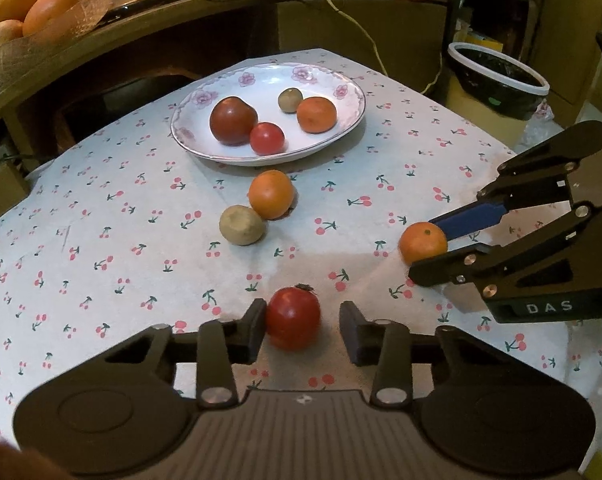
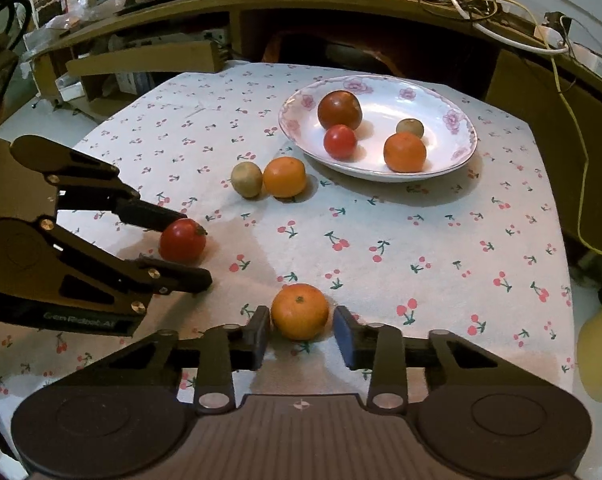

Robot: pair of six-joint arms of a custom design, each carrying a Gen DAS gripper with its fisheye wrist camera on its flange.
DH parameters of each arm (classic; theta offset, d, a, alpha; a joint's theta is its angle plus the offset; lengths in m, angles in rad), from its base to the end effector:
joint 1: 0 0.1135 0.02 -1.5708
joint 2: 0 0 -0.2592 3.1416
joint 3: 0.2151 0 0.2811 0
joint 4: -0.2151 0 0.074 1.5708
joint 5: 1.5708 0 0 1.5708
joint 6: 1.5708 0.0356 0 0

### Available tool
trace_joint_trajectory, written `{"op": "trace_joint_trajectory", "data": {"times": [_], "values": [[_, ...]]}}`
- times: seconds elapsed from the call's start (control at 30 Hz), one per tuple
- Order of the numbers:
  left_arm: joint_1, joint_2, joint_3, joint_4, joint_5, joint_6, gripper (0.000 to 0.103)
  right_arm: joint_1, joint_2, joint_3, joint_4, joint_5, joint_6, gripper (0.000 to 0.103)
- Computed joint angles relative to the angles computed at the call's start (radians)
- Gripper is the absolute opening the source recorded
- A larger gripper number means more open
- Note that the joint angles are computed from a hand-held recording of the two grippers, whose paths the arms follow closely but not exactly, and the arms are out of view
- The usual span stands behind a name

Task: Organize fruits
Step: 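Carry the red tomato and tangerine in both tools toward the white plate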

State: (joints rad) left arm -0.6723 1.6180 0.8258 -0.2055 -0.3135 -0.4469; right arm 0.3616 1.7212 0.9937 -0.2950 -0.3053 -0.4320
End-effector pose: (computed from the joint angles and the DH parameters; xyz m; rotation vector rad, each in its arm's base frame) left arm 0.2621 -0.1946 0.1284 0.1652 2.4923 -0.0561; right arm 0.3330 0.1374 0.1398 -1.0918 2.3190 0.3684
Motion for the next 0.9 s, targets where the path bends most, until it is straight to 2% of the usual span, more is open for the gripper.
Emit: {"op": "trace_joint_trajectory", "data": {"times": [0.07, 0.23, 0.7, 0.9], "values": [[0.002, 0.003, 0.007, -0.009, 0.005, -0.005, 0.038, 0.002, 0.002, 0.003, -0.002, 0.002, 0.003, 0.032], [0.002, 0.011, 0.017, -0.017, 0.000, -0.009, 0.037, 0.002, 0.017, 0.028, -0.025, -0.001, 0.013, 0.032], [0.005, 0.016, 0.015, -0.008, -0.002, -0.006, 0.042, -0.008, 0.020, 0.026, -0.013, -0.017, 0.014, 0.034], [0.004, 0.021, 0.035, -0.034, -0.003, -0.002, 0.035, 0.014, 0.013, 0.019, -0.002, 0.022, 0.015, 0.031]]}}
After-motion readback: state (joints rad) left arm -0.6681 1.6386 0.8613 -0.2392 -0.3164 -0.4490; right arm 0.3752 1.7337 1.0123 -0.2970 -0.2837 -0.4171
